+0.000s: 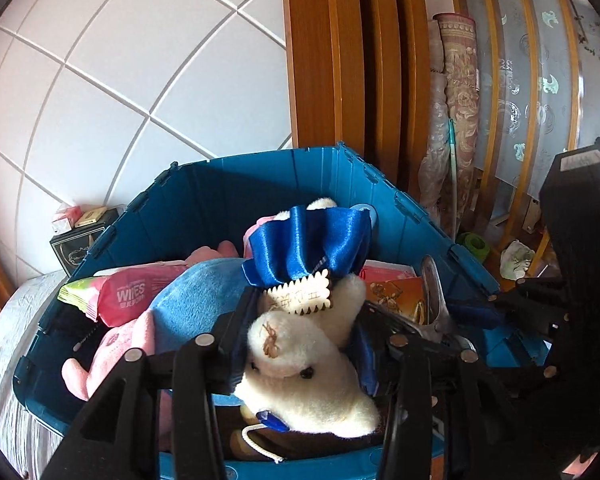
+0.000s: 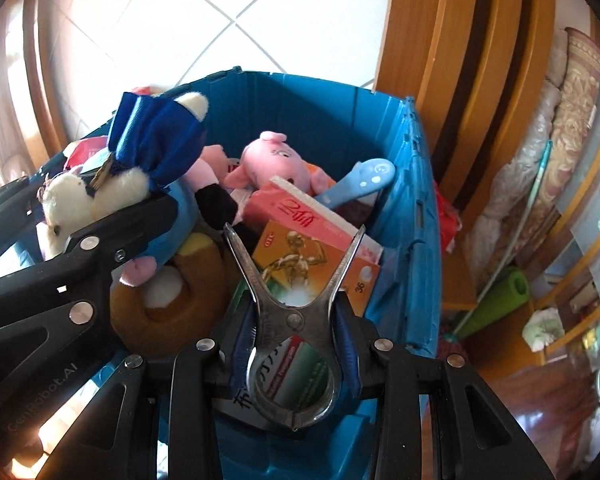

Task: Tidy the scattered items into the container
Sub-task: 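Lower the bunny and clip into the crate and open both grippers, then withdraw both grippers from the crate back over the bed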

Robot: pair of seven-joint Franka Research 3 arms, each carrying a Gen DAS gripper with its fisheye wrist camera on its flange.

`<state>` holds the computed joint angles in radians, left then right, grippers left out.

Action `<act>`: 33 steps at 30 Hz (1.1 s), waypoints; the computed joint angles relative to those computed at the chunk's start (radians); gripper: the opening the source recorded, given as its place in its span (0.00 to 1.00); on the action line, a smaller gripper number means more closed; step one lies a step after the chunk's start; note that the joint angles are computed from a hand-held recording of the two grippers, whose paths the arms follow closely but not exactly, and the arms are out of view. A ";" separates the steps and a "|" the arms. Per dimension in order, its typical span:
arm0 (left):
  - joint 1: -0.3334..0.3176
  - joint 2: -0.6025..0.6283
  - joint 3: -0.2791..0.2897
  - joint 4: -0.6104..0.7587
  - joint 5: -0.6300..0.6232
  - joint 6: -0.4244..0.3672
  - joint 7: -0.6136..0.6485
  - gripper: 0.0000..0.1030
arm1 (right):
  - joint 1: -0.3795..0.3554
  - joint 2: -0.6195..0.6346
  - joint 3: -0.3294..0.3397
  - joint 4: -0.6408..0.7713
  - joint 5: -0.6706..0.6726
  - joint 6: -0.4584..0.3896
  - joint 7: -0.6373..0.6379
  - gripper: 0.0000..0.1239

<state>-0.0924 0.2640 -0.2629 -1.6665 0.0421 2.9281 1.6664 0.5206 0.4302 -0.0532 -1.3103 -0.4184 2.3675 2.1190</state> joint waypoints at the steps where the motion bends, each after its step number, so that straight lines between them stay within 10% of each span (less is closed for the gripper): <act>1: -0.008 -0.005 0.008 -0.006 0.016 0.002 -0.008 0.51 | 0.000 0.003 0.002 0.003 0.001 -0.006 -0.008 0.30; 9: -0.005 -0.018 0.000 -0.022 0.016 0.022 -0.029 0.77 | 0.003 -0.019 0.002 -0.035 -0.008 0.022 -0.011 0.36; 13: 0.002 -0.032 -0.008 -0.035 -0.006 0.029 -0.019 0.77 | 0.016 -0.051 -0.006 -0.074 -0.051 0.042 0.026 0.57; 26: 0.043 -0.162 -0.049 -0.189 -0.243 0.095 0.136 0.82 | -0.026 -0.269 0.047 -0.348 -0.195 0.160 0.196 0.67; 33: -0.009 -0.234 0.020 -0.285 -0.266 0.119 0.116 0.88 | -0.085 -0.371 0.097 -0.478 -0.261 0.243 0.330 0.83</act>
